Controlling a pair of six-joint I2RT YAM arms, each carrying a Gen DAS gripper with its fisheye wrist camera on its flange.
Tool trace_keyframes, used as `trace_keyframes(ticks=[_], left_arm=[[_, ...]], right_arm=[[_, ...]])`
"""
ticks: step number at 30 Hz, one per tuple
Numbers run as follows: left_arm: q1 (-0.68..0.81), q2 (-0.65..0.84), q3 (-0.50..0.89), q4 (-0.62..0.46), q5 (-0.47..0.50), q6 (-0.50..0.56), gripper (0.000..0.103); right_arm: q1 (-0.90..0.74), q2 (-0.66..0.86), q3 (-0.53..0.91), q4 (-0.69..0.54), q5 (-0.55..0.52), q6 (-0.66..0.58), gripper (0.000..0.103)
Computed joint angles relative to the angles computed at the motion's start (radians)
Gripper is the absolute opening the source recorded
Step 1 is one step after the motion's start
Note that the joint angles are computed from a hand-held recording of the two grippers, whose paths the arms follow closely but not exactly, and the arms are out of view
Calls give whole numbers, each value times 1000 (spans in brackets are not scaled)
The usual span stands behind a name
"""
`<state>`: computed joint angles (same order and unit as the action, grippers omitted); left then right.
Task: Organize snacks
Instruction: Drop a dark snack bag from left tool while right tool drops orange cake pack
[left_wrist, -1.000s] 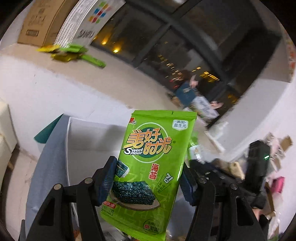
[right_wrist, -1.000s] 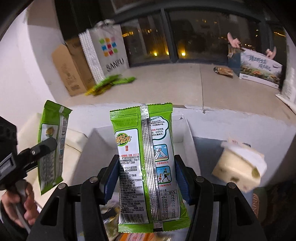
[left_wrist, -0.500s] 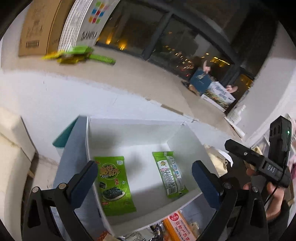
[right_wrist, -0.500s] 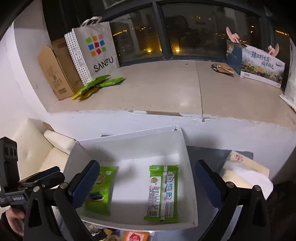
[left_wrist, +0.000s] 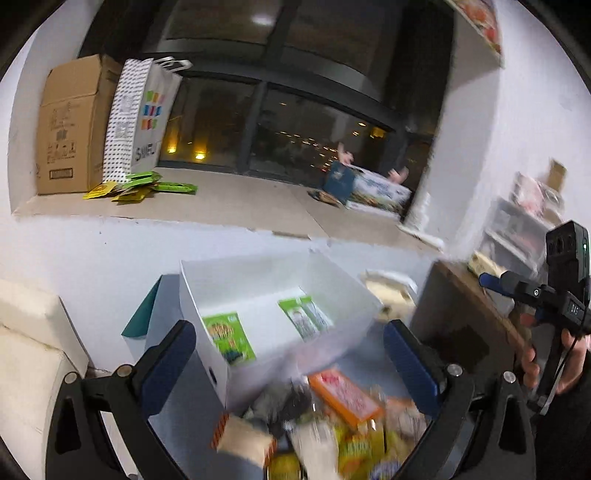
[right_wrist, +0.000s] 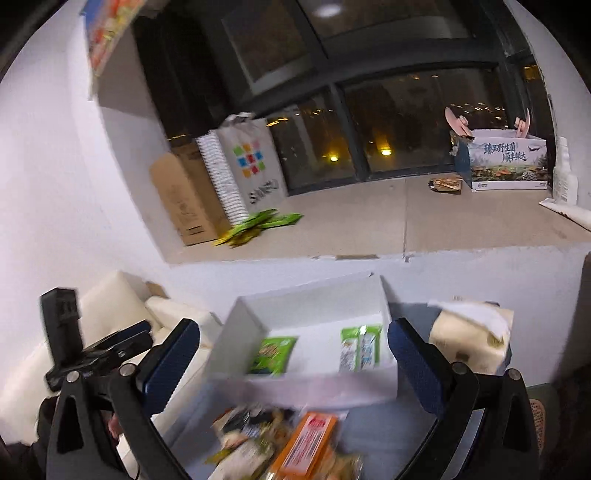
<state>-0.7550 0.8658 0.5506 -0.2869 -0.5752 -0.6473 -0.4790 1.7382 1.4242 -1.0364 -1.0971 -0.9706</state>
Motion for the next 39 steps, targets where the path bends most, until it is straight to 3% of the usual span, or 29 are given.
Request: trace_keyframes(ticks=[2,4,7,12,17,26,30,36,39], left_arm=[[-99,-11,-15,-47,-85,-65,103],[-188,-26,-41,-72,-148,-135,103],[-285,9,-51,-113,-229,-216,103],[-378,61,-65,-149,-267,-301,103],[-425,88,-74,-178,-289,-349,103],[-415,43,-116,-167,-270,-352,103],[-410,49,-131,-147,-258,-339,103],[-326,122,-148,-24,-164,-248,103],[-251,200,-140,51,-89,-178,103]], right_arm=[[-69,-29,-59,-86,9,-151,103],[-128,-64,-148,-94,48,-233,103],[-166,-83,-251,-44,130,-248,103],[-50,-103,-426,226,350,-66,103],[128,-93,-519,440,500,102,103],[431,76,-486,640,783,316,103],[470,155,-441,656,866,318,103],[410,140,-428,612,824,236,69],[343,96,-437,577,760,179,65]])
